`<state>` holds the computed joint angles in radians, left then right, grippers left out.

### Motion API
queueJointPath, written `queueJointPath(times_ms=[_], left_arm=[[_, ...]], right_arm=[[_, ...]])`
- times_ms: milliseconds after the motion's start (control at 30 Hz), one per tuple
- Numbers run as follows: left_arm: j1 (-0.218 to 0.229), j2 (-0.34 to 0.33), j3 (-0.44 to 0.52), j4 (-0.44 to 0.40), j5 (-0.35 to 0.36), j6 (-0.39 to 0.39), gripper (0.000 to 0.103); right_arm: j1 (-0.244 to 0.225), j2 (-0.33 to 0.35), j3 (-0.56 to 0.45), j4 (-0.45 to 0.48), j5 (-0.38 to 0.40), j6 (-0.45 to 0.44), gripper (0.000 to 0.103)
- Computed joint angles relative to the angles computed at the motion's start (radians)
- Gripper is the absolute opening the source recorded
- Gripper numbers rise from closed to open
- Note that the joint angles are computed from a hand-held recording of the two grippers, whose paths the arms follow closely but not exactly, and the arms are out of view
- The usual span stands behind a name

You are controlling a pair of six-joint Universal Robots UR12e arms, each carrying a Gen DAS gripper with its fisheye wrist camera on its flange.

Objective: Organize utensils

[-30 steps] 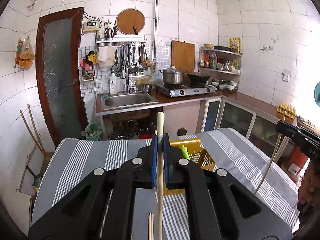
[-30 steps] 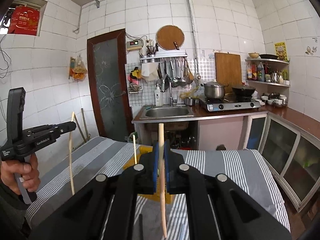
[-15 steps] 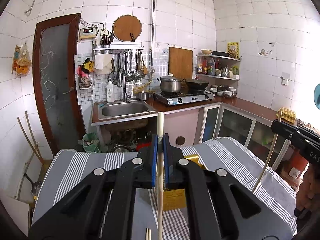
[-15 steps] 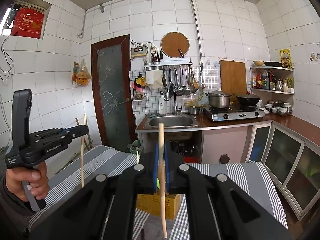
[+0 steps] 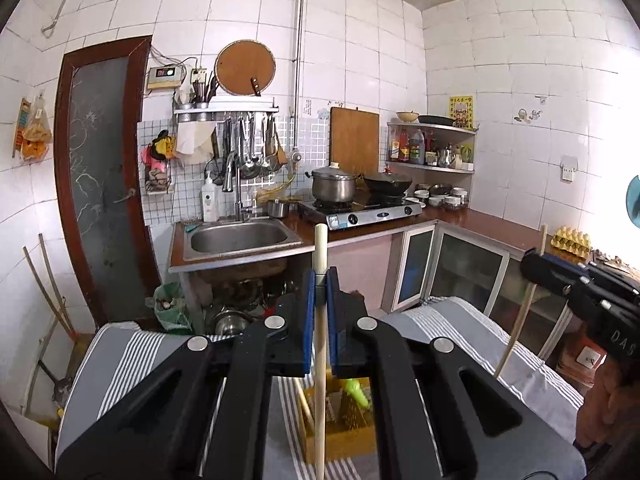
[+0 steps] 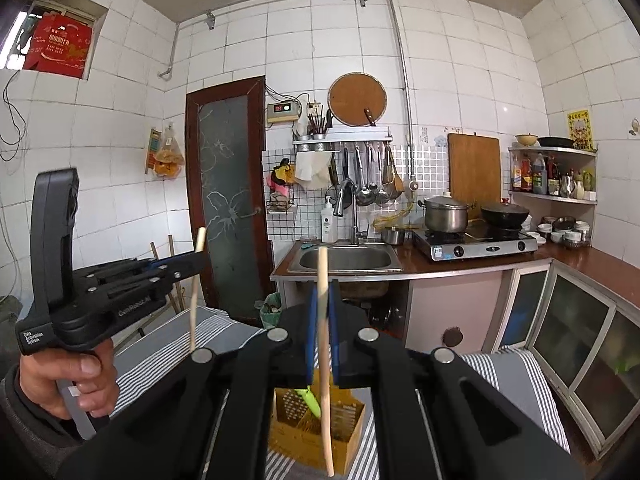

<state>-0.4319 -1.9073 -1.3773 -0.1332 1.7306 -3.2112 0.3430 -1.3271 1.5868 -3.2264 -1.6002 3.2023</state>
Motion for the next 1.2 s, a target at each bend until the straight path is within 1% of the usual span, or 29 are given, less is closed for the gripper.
queueJointPath(times_ms=[267,367,567,700,833,933,967,1000,1033,1067,1100,1133,1200], left_arm=[[0.000,-0.067,0.083,0.010,0.000,0.008,0.004],[0.002,-0.089,0.098,0.024,0.000,0.007,0.004],[0.011,-0.134,0.139,0.000,-0.001,0.002,0.004],[0.018,-0.148,0.141,0.000,-0.012,-0.011,0.004],[0.027,-0.163,0.137,0.016,-0.049,-0.022,0.004],[0.031,-0.172,0.140,-0.007,-0.052,-0.037,0.004],[0.033,-0.173,0.140,-0.018,-0.054,-0.043,0.004],[0.034,-0.173,0.138,-0.035,-0.052,-0.044,0.004],[0.034,-0.173,0.136,-0.052,-0.045,-0.043,0.007],[0.035,-0.169,0.129,-0.063,-0.036,-0.050,0.020],[0.037,-0.165,0.122,-0.063,-0.034,-0.055,0.029],[0.039,-0.159,0.112,-0.062,-0.023,-0.061,0.038],[0.043,-0.143,0.092,-0.067,0.001,-0.069,0.038]], right_arm=[[-0.010,0.053,-0.063,0.014,0.028,0.002,0.005],[-0.015,0.071,-0.078,0.018,0.038,0.001,0.005],[-0.023,0.104,-0.106,0.034,0.051,0.015,0.005],[-0.023,0.121,-0.116,0.038,0.041,0.014,0.005],[-0.023,0.136,-0.127,0.058,0.038,0.023,0.005],[-0.024,0.145,-0.132,0.085,0.039,0.038,0.006],[-0.026,0.146,-0.132,0.096,0.045,0.041,0.007],[-0.028,0.147,-0.135,0.126,0.060,0.047,0.013],[-0.028,0.148,-0.136,0.139,0.056,0.057,0.021],[-0.028,0.149,-0.133,0.135,0.049,0.066,0.041],[-0.028,0.148,-0.129,0.124,0.044,0.073,0.048],[-0.028,0.144,-0.122,0.109,0.036,0.083,0.048],[-0.029,0.134,-0.110,0.093,0.021,0.092,0.048]])
